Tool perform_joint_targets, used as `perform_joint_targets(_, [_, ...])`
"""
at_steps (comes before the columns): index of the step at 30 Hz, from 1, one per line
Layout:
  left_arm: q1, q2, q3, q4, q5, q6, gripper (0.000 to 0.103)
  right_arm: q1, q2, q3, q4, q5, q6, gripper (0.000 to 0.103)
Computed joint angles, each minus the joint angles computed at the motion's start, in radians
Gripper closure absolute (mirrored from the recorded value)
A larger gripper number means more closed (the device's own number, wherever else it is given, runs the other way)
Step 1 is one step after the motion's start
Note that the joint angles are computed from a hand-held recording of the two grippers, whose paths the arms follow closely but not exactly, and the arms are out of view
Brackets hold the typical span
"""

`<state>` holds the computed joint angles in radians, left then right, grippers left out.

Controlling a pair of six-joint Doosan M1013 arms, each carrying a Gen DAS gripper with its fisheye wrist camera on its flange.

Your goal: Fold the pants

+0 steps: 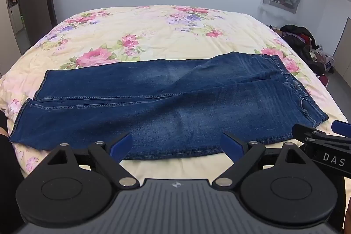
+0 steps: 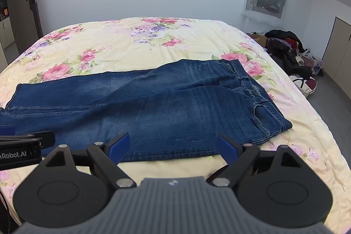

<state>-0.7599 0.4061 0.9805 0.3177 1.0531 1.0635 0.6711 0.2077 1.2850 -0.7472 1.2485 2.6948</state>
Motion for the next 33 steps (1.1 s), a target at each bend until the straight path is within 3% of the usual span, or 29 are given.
perform_joint_targets(33, [0.002,-0.007,0.017,-0.02,-0.013,-0.003,0.0,0.001,-0.001,0.012,0.004,-0.003,0.004,0.021])
